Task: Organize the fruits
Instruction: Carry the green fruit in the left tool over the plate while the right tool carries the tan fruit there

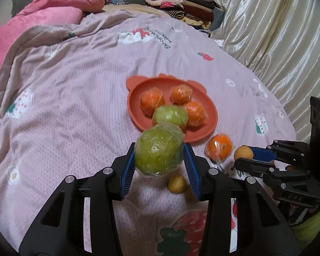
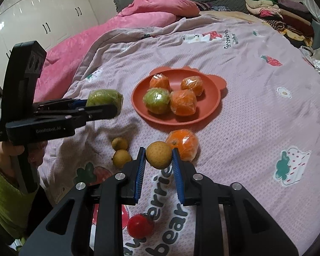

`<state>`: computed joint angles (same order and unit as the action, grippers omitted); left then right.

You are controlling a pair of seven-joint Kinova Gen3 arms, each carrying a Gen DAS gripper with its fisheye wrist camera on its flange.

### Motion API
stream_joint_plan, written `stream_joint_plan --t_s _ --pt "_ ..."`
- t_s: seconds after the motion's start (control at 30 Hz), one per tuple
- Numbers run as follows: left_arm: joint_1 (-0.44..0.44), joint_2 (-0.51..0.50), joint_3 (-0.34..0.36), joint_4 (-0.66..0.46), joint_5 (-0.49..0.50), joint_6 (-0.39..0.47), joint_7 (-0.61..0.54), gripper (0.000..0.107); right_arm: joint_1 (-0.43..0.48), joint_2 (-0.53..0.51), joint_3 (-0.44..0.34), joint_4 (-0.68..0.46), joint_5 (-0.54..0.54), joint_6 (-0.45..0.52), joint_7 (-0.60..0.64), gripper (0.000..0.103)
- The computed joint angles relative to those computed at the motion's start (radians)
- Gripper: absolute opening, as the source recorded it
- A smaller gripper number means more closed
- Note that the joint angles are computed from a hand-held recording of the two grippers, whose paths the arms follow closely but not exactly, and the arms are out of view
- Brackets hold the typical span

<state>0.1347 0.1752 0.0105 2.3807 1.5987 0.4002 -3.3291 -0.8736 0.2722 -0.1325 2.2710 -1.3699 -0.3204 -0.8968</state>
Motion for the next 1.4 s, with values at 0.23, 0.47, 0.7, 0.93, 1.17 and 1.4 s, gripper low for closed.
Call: stream_joint_plan --t_s 0.23,0.47,0.7,0.93,1.17,1.4 --pt "0.009 0.000 0.021 -0.039 -0.043 -0.027 0.061 0.035 0.026 -0.028 0.006 0.005 0.001 -0.003 0.016 0.024" --pt "0.009 0.023 0.043 -0.075 -0.097 -0.050 0.119 0.035 0.068 -0.044 -0.001 -0.007 -0.034 -0.014 0.088 0.024" --pt "0.004 0.047 0.062 -0.099 -0.108 -0.075 0.140 0.035 0.113 -0.041 -0.003 -0.024 -0.033 -0.001 0.125 0.024" --pt "0.011 0.078 0.080 -0.127 -0.123 -0.114 0.165 0.032 0.136 -0.024 0.012 -0.048 -0.056 0.024 0.182 0.024" --pt "0.011 0.099 0.084 -0.143 -0.102 -0.123 0.151 0.032 0.150 0.004 0.029 -0.077 -0.081 0.050 0.234 0.024" --pt "0.031 0.116 0.079 -0.165 -0.097 -0.152 0.158 0.032 0.165 0.034 0.051 -0.110 -0.098 0.075 0.281 0.024"
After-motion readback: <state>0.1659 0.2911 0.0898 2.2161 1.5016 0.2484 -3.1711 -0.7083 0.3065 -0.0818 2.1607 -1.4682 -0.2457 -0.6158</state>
